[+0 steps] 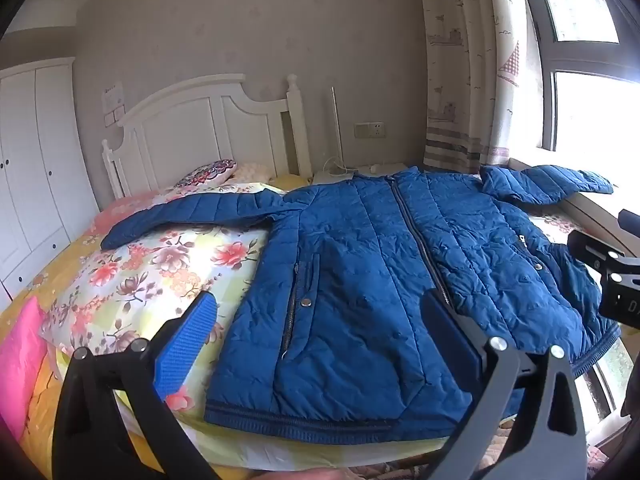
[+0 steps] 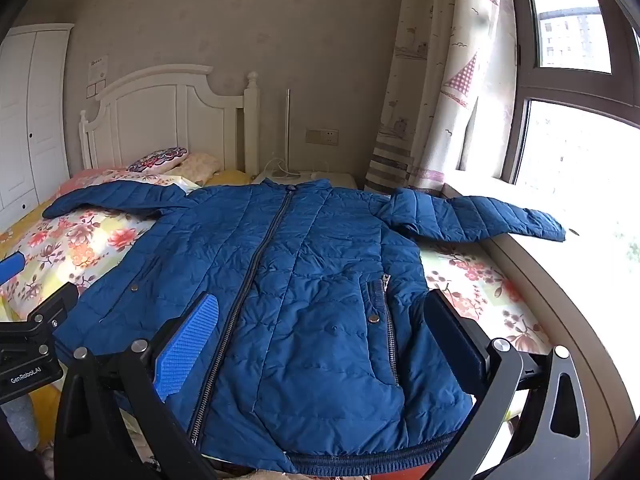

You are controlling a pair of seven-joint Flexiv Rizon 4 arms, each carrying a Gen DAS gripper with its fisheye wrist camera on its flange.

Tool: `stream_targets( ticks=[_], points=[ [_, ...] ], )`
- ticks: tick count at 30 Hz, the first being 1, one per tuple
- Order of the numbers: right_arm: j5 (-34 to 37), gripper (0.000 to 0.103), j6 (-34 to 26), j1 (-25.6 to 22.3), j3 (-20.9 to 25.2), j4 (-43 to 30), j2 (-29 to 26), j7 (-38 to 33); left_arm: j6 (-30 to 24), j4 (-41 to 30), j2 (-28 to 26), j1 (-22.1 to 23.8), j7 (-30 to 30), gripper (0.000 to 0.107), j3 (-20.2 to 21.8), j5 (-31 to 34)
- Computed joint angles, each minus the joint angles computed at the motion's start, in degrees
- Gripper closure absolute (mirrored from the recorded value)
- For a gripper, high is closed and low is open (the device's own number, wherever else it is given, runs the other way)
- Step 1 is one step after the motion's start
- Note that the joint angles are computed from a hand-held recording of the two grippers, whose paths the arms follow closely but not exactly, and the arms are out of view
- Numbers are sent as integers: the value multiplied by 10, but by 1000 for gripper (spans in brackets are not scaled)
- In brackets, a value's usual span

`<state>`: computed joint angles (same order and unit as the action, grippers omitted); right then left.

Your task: Fold large clothes

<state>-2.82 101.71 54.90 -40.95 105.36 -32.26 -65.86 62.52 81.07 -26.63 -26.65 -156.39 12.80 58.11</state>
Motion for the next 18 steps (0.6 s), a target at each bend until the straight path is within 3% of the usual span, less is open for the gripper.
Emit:
stream_targets(
  ticks=[18],
  points=[
    [-3,5,-1,-8,8,-6,-5,-2,0,2,1,4,10,6,-3,-13]
  ],
)
